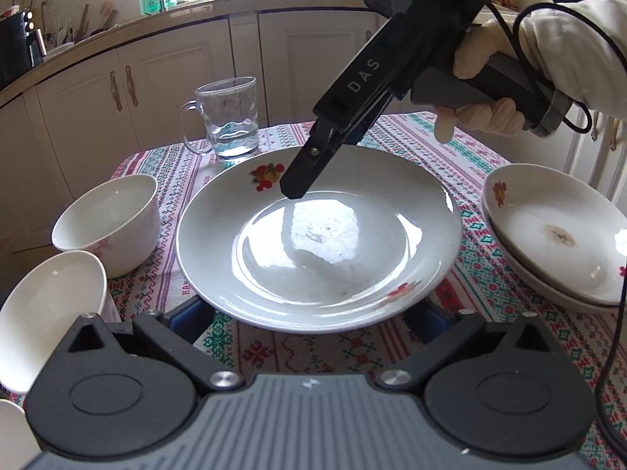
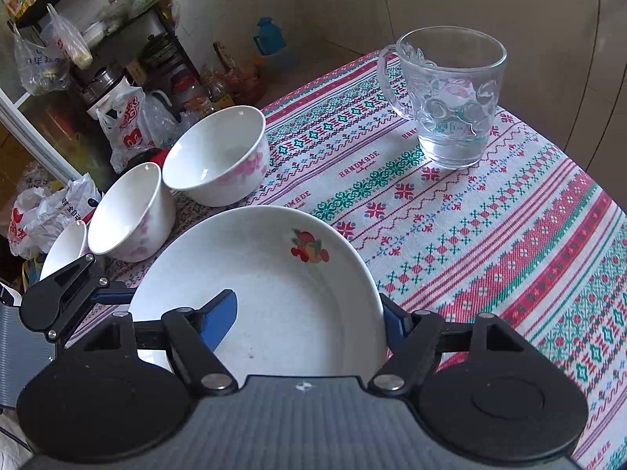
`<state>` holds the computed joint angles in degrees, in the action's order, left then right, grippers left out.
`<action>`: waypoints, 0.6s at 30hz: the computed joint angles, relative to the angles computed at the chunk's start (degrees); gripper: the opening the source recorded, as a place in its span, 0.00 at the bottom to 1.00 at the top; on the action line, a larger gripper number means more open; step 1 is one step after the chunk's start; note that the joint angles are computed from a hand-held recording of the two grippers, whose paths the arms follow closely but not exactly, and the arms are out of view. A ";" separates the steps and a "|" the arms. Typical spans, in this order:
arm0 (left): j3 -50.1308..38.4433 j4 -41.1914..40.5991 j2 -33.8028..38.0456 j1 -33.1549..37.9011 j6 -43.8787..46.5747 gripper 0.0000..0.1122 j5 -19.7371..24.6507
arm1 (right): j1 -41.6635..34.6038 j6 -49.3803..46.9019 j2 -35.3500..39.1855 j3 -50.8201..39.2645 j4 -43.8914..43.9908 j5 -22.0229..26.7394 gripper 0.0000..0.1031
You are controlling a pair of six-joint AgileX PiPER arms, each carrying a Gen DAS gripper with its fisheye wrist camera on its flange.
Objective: Organize plates and bowls
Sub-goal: 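Lift the flower plate with the right gripper and carry it over the plate stack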
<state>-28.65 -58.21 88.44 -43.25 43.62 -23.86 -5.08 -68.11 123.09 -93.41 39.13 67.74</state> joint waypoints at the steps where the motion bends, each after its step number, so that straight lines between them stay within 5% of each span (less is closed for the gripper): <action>1: 0.17 -0.61 -0.72 -0.21 0.76 0.91 0.39 | -0.31 -0.35 -0.93 1.27 0.25 -0.37 0.78; 18: 1.63 -11.90 -9.82 -7.94 15.75 0.91 3.07 | -9.92 -7.63 -18.50 21.90 4.22 -4.41 0.78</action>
<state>-27.02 -70.11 78.62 -51.19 59.37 -20.79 -15.00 -75.74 104.59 -71.51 43.35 63.33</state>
